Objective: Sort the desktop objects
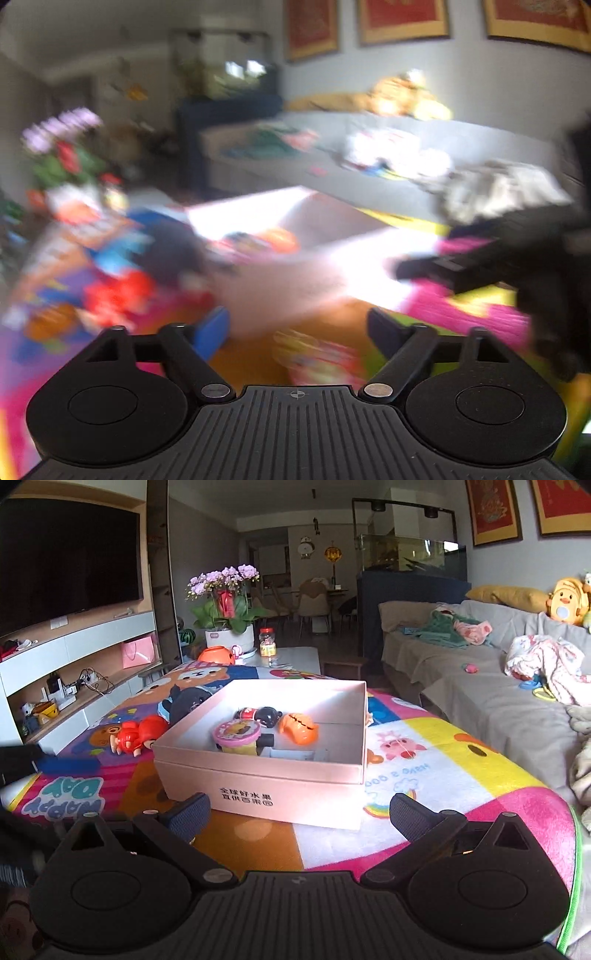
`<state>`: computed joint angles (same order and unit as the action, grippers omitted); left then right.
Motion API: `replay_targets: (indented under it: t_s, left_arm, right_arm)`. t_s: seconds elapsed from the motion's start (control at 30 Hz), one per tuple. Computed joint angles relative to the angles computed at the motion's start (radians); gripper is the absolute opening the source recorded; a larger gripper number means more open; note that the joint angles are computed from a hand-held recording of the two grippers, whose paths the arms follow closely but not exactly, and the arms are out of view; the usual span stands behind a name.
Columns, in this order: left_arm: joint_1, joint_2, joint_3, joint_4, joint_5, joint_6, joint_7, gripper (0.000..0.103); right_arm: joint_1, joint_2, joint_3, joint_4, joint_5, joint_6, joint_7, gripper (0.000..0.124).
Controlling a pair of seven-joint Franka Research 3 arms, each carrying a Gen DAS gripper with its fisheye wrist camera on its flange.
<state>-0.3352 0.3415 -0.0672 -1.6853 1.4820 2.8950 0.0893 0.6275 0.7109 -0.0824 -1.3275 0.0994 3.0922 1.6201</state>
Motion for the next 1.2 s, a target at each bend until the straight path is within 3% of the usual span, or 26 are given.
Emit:
replay_targets:
  t_s: [0.07, 0.2, 0.3, 0.37, 0.47, 0.53, 0.57, 0.63, 0.83, 0.9, 0.97, 1.0, 1.1, 1.2]
  left_arm:
    - [-0.022, -0.009, 0.022, 0.004, 0.047, -0.145, -0.029, 0.095]
    - [-0.012, 0.104, 0.033, 0.136, -0.034, -0.370, 0.152, 0.095]
    - [-0.010, 0.218, 0.059, 0.267, -0.119, -0.438, 0.295, 0.094]
    - [0.001, 0.274, 0.064, 0.329, -0.195, -0.425, 0.371, 0.087]
    - [0.013, 0.316, 0.064, 0.377, -0.306, -0.410, 0.447, 0.070]
    - [-0.002, 0.315, 0.086, 0.378, -0.330, -0.404, 0.443, 0.065]
    - [-0.014, 0.303, 0.098, 0.364, -0.337, -0.405, 0.434, 0.052]
    - [-0.027, 0.259, 0.106, 0.309, -0.350, -0.386, 0.415, 0.047]
    - [0.032, 0.032, 0.026, 0.006, -0.469, -0.096, 0.305, 0.044]
    - [0.033, -0.022, 0.015, -0.077, -0.472, 0.001, 0.266, 0.036]
    - [0.022, -0.054, 0.020, -0.131, -0.449, 0.079, 0.220, 0.040]
    - [0.002, -0.061, 0.034, -0.139, -0.407, 0.082, 0.182, 0.041]
    - [-0.048, -0.070, 0.049, -0.135, -0.252, -0.036, 0.084, 0.055]
    - [-0.021, -0.060, 0.013, -0.131, -0.257, -0.075, 0.067, 0.073]
  right_arm:
    - [-0.034, 0.006, 0.053, 0.003, 0.015, -0.016, -0.023, 0.103]
    - [-0.044, 0.033, 0.090, 0.022, 0.026, -0.043, -0.051, 0.103]
    - [-0.044, 0.045, 0.104, 0.037, 0.025, -0.078, -0.074, 0.103]
    - [-0.056, 0.041, 0.125, 0.021, 0.034, -0.046, -0.093, 0.103]
    - [-0.081, 0.048, 0.154, 0.039, 0.065, -0.084, -0.106, 0.103]
    - [-0.096, 0.059, 0.169, 0.066, 0.087, -0.123, -0.104, 0.103]
    - [-0.098, 0.062, 0.170, 0.072, 0.095, -0.131, -0.099, 0.103]
    - [-0.111, 0.064, 0.186, 0.076, 0.111, -0.137, -0.105, 0.103]
    - [-0.109, 0.067, 0.184, 0.081, 0.124, -0.144, -0.110, 0.103]
    - [-0.108, 0.067, 0.183, 0.082, 0.125, -0.145, -0.110, 0.103]
    - [-0.107, 0.067, 0.180, 0.084, 0.125, -0.150, -0.108, 0.103]
    - [-0.105, 0.068, 0.178, 0.086, 0.124, -0.153, -0.107, 0.103]
    - [-0.099, 0.073, 0.167, 0.097, 0.119, -0.167, -0.095, 0.103]
    - [-0.095, 0.075, 0.162, 0.100, 0.113, -0.172, -0.087, 0.103]
